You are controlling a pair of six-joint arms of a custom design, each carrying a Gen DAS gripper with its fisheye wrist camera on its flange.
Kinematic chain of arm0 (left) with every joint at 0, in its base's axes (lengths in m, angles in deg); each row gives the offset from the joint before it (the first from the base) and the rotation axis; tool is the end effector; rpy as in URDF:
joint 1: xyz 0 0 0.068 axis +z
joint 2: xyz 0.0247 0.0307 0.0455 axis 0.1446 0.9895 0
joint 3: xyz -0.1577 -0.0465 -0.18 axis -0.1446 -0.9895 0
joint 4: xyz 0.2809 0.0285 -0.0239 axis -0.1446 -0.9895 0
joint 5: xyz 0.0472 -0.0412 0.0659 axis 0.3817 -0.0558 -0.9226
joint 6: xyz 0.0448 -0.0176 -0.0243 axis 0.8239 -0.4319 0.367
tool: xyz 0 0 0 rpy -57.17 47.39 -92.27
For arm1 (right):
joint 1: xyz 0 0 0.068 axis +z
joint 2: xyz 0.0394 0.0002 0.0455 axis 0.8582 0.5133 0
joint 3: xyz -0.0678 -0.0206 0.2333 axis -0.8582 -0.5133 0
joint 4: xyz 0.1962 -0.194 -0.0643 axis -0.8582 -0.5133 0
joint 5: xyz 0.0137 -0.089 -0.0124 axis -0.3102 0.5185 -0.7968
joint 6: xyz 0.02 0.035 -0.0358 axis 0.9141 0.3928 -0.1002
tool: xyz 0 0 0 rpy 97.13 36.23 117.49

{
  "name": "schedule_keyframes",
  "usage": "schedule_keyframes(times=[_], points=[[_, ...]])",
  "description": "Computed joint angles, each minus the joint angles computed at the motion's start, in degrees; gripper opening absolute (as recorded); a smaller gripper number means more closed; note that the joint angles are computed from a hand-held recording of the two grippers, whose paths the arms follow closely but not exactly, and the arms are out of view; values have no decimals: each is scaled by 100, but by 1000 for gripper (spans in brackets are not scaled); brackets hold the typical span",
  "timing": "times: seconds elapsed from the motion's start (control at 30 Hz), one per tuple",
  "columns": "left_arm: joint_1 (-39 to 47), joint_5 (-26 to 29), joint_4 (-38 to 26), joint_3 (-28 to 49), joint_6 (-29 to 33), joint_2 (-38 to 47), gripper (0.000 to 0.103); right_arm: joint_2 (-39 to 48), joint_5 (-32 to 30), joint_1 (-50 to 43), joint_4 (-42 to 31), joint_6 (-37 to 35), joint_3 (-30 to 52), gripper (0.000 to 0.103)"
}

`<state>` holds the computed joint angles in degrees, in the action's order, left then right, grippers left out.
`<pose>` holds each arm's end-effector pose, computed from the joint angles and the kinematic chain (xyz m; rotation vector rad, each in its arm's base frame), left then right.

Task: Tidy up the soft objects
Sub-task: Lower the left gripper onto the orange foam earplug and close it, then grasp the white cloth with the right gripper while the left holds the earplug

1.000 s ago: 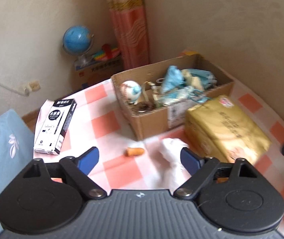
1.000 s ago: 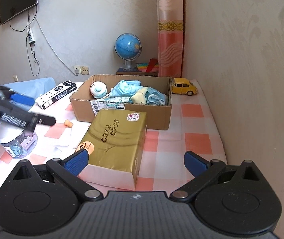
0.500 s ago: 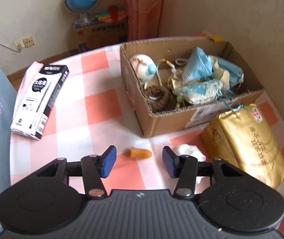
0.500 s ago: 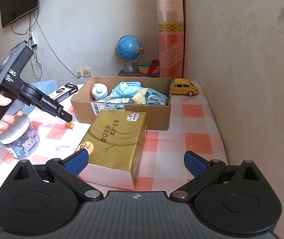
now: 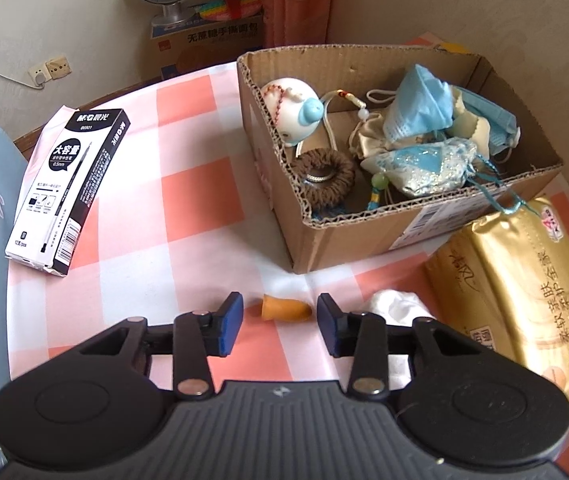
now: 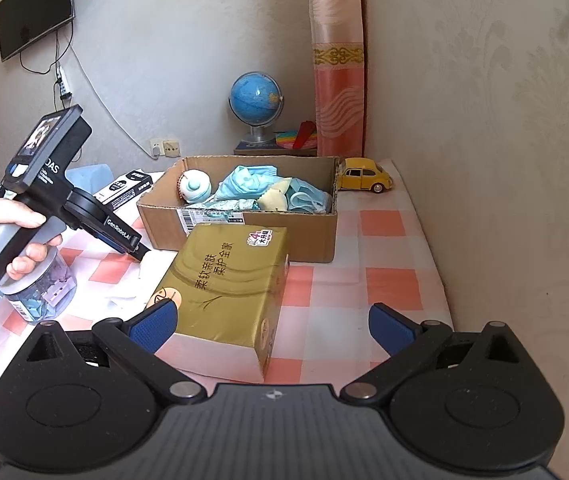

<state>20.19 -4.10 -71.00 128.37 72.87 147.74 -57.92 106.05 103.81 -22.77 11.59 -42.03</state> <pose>0.3362 0.0620 0.1316 0.4374 2.6574 -0.1274 0.1275 0.1046 0.1605 -0.1050 2.2508 0.1567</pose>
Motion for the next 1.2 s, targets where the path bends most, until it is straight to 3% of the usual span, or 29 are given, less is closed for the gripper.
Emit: schedule_keyframes(times=[0.23,0.4,0.63,0.83,1.0,1.1,1.2], points=[[-20,-7,87,-4,-34,77,36,7,9,3,-18,-28,16,103],[-29,61,99,-48,12,41,27,104,74,61,-4,-43,82,103],[64,196,15,-38,221,16,25,645,184,274,159,-175,391,103],[238,293,-105,-41,485,-139,25,1694,-159,346,693,-797,900,103],[432,346,-174,-74,695,-256,25,3048,-561,404,1143,-1468,1645,103],[552,402,-213,-97,818,-297,25,3903,-778,397,1294,-1884,2167,98],[641,438,-236,-104,924,-319,25,4707,-979,342,1312,-2230,2727,86]])
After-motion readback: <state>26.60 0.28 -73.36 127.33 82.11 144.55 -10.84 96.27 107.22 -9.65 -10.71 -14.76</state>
